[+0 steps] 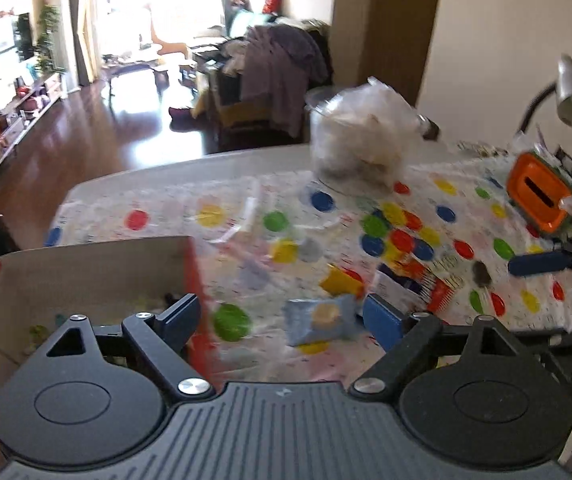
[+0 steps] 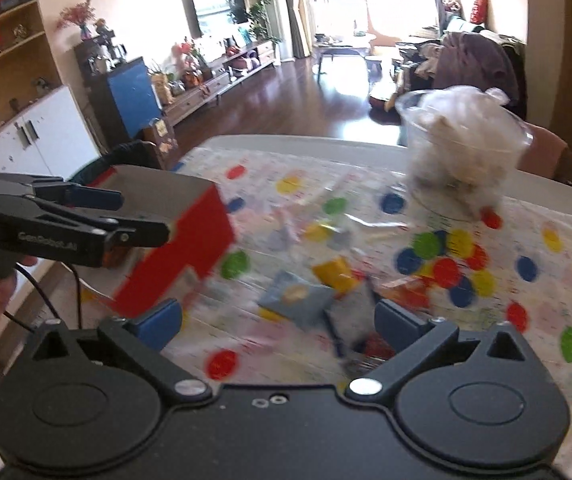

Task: Organize snacks
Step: 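Move both tools back over the snack pile, then grasp the blue cookie pack with the left tool while the right tool grasps the brown M&M's pack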

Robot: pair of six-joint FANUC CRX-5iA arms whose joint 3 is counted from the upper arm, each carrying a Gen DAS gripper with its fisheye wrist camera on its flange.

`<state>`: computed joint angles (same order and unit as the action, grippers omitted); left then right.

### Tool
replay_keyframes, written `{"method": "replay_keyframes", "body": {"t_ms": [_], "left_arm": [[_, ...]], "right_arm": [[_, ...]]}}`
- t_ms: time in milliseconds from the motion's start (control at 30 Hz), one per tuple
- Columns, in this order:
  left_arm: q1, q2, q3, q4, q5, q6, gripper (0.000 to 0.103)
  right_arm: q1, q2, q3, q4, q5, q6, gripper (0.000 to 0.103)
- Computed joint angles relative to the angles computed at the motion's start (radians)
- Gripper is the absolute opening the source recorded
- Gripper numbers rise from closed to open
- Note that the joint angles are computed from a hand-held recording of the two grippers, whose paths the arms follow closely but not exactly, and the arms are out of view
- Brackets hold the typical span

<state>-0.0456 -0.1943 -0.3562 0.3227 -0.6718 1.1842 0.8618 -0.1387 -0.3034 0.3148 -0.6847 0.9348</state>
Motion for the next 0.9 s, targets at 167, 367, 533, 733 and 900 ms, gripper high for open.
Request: {"method": "replay_keyframes", "body": {"t_ms": [167, 367, 533, 733, 900], "left_arm": [[-0.072, 0.077, 0.062, -0.074, -0.018, 0.104, 0.089], [-0.13, 0.187, 0.131, -0.117, -0.053, 0.148, 0.089], [-0.147, 0.274, 0.198, -0.172, -0.09, 0.261, 0.089], [-0.162, 0.354, 0.251, -0.212, -0.107, 0.287, 0.089], [-0.162, 0.447, 0.335, -0.212, -0.185, 0.305, 0.089]], "right_arm": [[-0.071, -0.016, -0.015, -0.05, -0.022, 0.084, 0.103], [-0.157, 0.013, -0.001, -0.13, -0.033, 0.244, 0.103], [-0.205, 0.04, 0.012, -0.204, -0.044, 0.365, 0.102], [-0.22, 0.099, 0.039, -0.299, -0.072, 0.489, 0.098], [-0.236, 0.159, 0.093, -0.402, -0.11, 0.588, 0.095]]}}
